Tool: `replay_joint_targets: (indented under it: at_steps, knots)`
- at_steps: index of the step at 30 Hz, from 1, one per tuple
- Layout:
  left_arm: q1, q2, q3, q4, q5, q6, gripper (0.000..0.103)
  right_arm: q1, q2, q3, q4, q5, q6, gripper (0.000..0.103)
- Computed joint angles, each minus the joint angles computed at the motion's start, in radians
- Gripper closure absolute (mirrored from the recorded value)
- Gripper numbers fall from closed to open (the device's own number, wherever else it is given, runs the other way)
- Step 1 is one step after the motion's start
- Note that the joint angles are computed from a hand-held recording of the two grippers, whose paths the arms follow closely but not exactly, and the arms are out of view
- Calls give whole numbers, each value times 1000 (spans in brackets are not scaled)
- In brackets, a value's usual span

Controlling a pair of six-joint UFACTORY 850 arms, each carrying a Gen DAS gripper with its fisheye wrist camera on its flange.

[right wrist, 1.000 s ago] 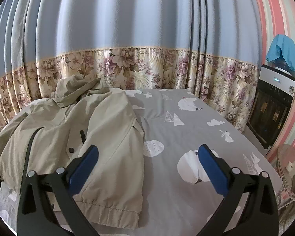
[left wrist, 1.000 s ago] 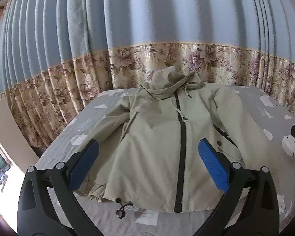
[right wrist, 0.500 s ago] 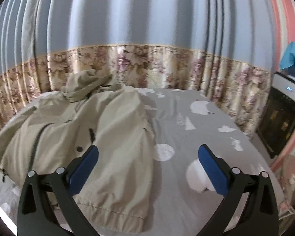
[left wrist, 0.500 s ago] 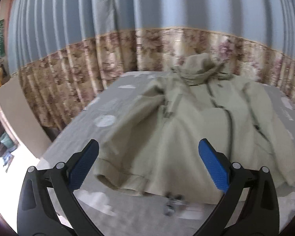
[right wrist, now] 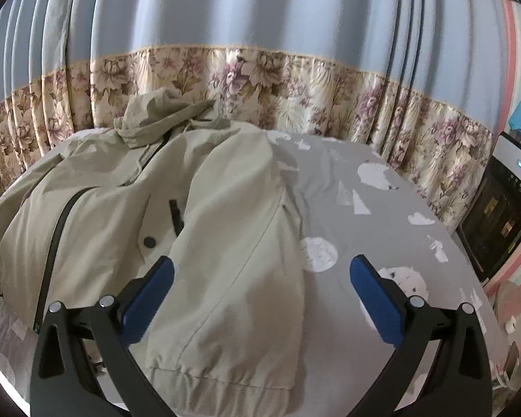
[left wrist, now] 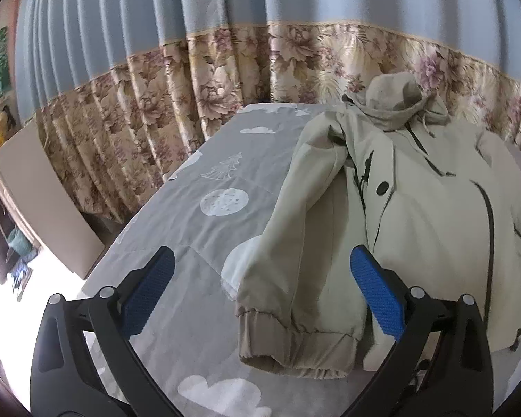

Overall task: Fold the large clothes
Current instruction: 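Grasp the jacket hem with the right gripper while the left gripper grasps the other hem corner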

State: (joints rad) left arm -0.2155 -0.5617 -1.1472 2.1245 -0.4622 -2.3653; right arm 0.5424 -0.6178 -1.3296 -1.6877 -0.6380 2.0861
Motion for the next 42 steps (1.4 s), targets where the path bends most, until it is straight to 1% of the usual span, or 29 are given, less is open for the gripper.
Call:
replay_joint_targets:
  at_steps: [1,2,4,5,6,9,11,12,13,14,15,16,17,18,19,22,25,27,28,30,31,32,33,34,36,38,39,41,42]
  knots:
    - [-1,-2,1,7,4,-2,4,1,-5,-6,14,8,-16,2]
    - [4,-7,-2,28,19,-15,8,2,-11,-13,28,20,-37,3]
    - [15,-18,-14,52,64,-24,17,3,-21,-22,59,40,-79,9]
    - [25,-27,-26,65,99,-26,27,0,-26,-27,82,66,-108,16]
    - [30,-37,-38,55,122,-10,31,-5,-30,-29,106,93,-135,19]
    - [46,-70,-78,3,179,68,46,-18,-53,-43,209,134,-244,20]
    - [55,-96,-111,-78,220,163,56,-30,-68,-53,269,162,-302,20]
    - [60,-109,-130,-141,244,227,68,-38,-73,-56,288,189,-320,30]
    - [64,-120,-143,-207,263,295,75,-53,-81,-63,323,241,-353,38]
    - [66,-127,-151,-253,276,345,84,-64,-85,-66,346,281,-375,53]
    - [66,-135,-163,-323,286,422,87,-74,-90,-73,376,321,-410,66]
    - [62,-141,-175,-392,282,501,90,-79,-97,-83,395,345,-438,70]
    - [60,-145,-184,-436,278,555,94,-82,-106,-99,408,355,-474,84]
    - [55,-153,-199,-496,264,629,97,-86,-110,-110,428,367,-510,94]
    - [52,-159,-211,-537,251,676,98,-92,-114,-119,435,380,-523,98]
    - [44,-179,-252,-643,211,792,99,-119,-108,-130,411,415,-504,100]
    - [39,-203,-304,-704,128,845,100,-130,-112,-154,341,316,-479,100]
    - [42,-210,-334,-705,72,841,100,-147,-111,-169,297,211,-465,100]
    - [43,-212,-348,-687,37,822,100,-158,-111,-179,264,131,-462,100]
    - [46,-216,-381,-628,-54,769,100,-176,-115,-200,229,20,-471,100]
    - [48,-220,-407,-588,-117,739,100,-193,-118,-214,203,-57,-477,100]
    - [51,-224,-423,-574,-148,731,100,-205,-120,-225,193,-98,-486,100]
    - [54,-232,-452,-552,-208,727,100,-222,-120,-235,185,-131,-496,100]
    - [59,-237,-471,-532,-247,721,99,-237,-119,-245,175,-158,-500,100]
    - [81,-245,-516,-512,-265,718,98,-266,-127,-277,158,-220,-522,101]
    - [91,-274,-566,-498,-314,741,98,-294,-140,-316,167,-235,-548,101]
    - [95,-325,-630,-492,-372,789,98,-312,-156,-346,189,-232,-577,101]
    - [118,-414,-767,-592,-381,935,98,-334,-212,-415,224,-241,-640,101]
    - [142,-460,-839,-694,-342,1019,97,-345,-257,-470,254,-251,-693,101]
